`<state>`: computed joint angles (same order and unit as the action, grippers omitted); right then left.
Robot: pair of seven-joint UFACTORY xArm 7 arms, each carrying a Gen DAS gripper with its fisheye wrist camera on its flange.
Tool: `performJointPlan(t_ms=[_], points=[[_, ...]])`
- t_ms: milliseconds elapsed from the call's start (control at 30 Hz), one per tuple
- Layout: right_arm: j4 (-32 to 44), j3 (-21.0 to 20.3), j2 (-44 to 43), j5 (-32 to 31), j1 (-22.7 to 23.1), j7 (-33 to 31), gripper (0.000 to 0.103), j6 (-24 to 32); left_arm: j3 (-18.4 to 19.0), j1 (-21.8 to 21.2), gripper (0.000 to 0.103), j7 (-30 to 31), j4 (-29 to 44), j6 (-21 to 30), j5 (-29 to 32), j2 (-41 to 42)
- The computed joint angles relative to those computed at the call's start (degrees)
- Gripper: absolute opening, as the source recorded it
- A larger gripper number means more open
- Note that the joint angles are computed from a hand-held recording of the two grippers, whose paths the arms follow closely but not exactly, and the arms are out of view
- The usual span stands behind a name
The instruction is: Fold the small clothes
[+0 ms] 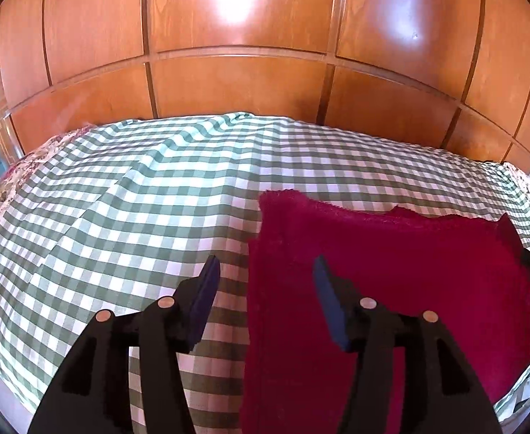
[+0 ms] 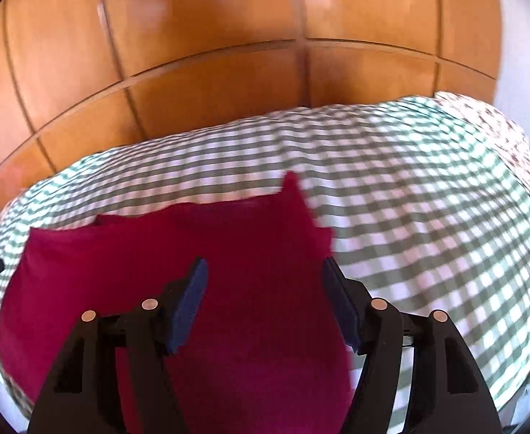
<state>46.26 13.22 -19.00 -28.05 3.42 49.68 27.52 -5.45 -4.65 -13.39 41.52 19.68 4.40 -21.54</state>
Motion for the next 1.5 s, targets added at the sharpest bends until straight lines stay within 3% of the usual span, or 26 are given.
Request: performJointPlan(t_ms=[167, 267, 400, 567, 667, 733, 767, 833, 867, 933, 1033, 1100, 1200, 1300, 1500], points=[[3.2, 1.2, 5.0, -2.5, 0.9, 1.1, 0.069, 0.5, 1.9, -1.0, 0.053, 2.4, 0.7, 0.1, -2.0, 1.4], [4.2, 0.1, 7.6, -3.1, 1.9, 2.2, 0.071, 1.2, 3.0, -1.4, 0.053, 4.3, 1.3, 0.2, -3.6, 2.6], [2.7, -2.2, 8.3, -1.9, 3.0, 2.7, 0.072, -2.0, 4.1, -1.9, 0.053, 7.0, 2.2, 0.0, -6.0, 4.1], [2.1, -2.1, 8.6, -4.4, 2.8, 4.5, 0.073, -3.1, 8.8, -6.0, 0.054, 18.0, 6.0, 2.3, -18.0, 8.5], [2.2, -1.8, 8.7, -6.1, 2.8, 6.0, 0.074, -2.8, 10.8, -6.8, 0.053, 25.1, 11.6, 7.4, -28.1, 13.5], [2.2, -2.0, 8.8, -6.6, 3.0, 6.3, 0.074, -2.9, 11.8, -6.6, 0.038, 31.2, 15.4, 11.5, -37.4, 16.6], [2.1, -2.1, 8.8, -6.6, 3.0, 6.4, 0.074, -3.0, 11.7, -6.0, 0.010, 33.2, 16.7, 13.2, -40.5, 17.6], [1.9, -2.3, 8.7, -6.7, 3.1, 6.5, 0.074, -3.4, 12.6, -6.5, 0.006, 35.5, 18.1, 14.2, -45.4, 18.7], [1.8, -2.3, 8.6, -6.8, 3.0, 6.7, 0.074, -3.6, 11.6, -6.4, 0.006, 34.7, 17.5, 12.0, -44.5, 18.5], [1.5, -2.3, 8.6, -7.4, 2.8, 7.5, 0.074, -4.2, 6.9, -3.2, 0.006, 27.7, 16.6, 8.0, -35.8, 19.4], [1.2, -1.9, 8.8, -9.1, 2.3, 9.4, 0.074, -5.2, 4.6, -1.7, 0.006, 19.2, 16.0, 5.0, -26.4, 22.2], [1.4, -1.6, 9.0, -10.2, 2.1, 10.5, 0.074, -4.9, 4.0, -1.0, 0.012, 15.7, 16.5, 5.2, -25.2, 22.6], [1.4, -2.0, 9.1, -10.6, 2.3, 11.1, 0.074, -5.4, 3.4, -0.7, 0.030, 5.2, 14.9, 4.4, -13.8, 19.9], [1.0, -1.8, 8.9, -11.5, 2.2, 12.2, 0.074, -5.9, 1.9, 1.0, 0.032, -2.0, 10.4, 2.2, -4.2, 14.1], [1.3, -1.7, 8.9, -12.0, 2.5, 12.9, 0.074, -5.2, 0.7, 1.4, 0.037, -4.7, 2.5, -0.1, 0.7, 3.5]])
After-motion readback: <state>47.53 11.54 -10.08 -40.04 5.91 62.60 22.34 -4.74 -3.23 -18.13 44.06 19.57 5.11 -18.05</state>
